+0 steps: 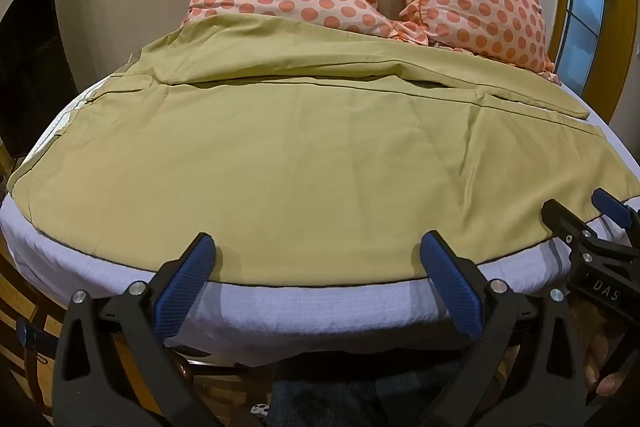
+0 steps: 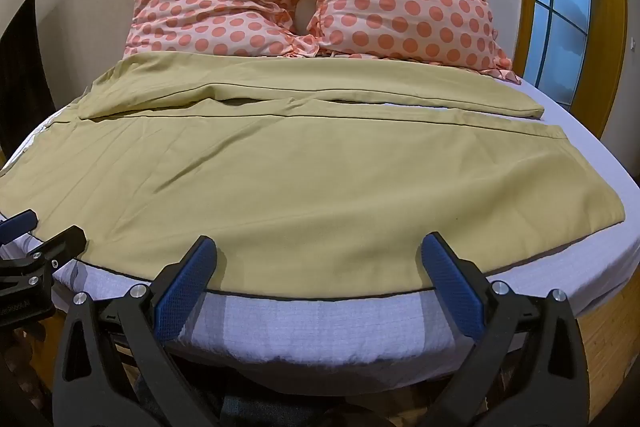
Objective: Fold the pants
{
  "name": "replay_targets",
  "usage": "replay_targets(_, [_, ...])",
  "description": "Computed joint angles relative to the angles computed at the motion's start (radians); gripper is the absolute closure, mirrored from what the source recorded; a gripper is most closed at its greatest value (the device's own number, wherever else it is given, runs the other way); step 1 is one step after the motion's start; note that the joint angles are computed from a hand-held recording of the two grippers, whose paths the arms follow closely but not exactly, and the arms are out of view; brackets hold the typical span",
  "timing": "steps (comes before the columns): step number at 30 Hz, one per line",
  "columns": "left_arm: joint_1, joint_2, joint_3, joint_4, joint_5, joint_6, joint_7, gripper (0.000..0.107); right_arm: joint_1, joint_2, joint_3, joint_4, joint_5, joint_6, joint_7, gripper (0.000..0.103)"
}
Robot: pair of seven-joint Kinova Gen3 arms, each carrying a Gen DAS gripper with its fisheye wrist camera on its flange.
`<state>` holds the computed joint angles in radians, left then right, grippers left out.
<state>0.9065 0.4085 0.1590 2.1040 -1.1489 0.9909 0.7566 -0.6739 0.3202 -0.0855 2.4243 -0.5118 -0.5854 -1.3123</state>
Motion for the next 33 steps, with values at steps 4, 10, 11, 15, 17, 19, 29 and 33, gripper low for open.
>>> replay_targets(4, [0.000,0.000,0.000,0.000,0.000,0.000,0.000,0.006,0.000,0.001,-0.001,0.001,0.001,-0.003,0.000,0.001])
replay_targets(10, [0.000,0.001,0.001,0.000,0.000,0.001,0.000,0.006,0.002,0.001,-0.001,0.000,0.003,-0.001,0.000,0.001])
replay_targets(11, [0.001,0.001,0.000,0.000,-0.001,0.002,0.001,0.006,0.000,0.002,-0.001,0.001,0.000,-0.005,0.000,0.001])
replay_targets(15, [0.000,0.001,0.001,0.000,-0.001,0.002,0.001,0.006,0.001,0.002,-0.001,0.001,0.001,-0.005,0.000,0.001])
replay_targets(17, [0.000,0.001,0.001,0.000,-0.001,0.002,0.001,0.006,0.000,0.003,-0.001,0.002,0.000,-0.008,0.000,0.001])
replay_targets(19, [0.000,0.001,0.001,0.000,-0.001,0.002,0.001,0.006,0.000,0.003,-0.001,0.002,0.000,-0.008,-0.001,0.001])
replay_targets(29, [0.001,0.001,0.001,0.000,-0.002,0.003,0.002,0.006,0.000,0.005,-0.002,0.003,0.001,-0.011,-0.002,0.001])
replay_targets(33, [0.001,0.001,0.001,0.000,-0.002,0.003,0.002,0.006,0.000,0.005,-0.002,0.003,0.001,-0.012,-0.002,0.001])
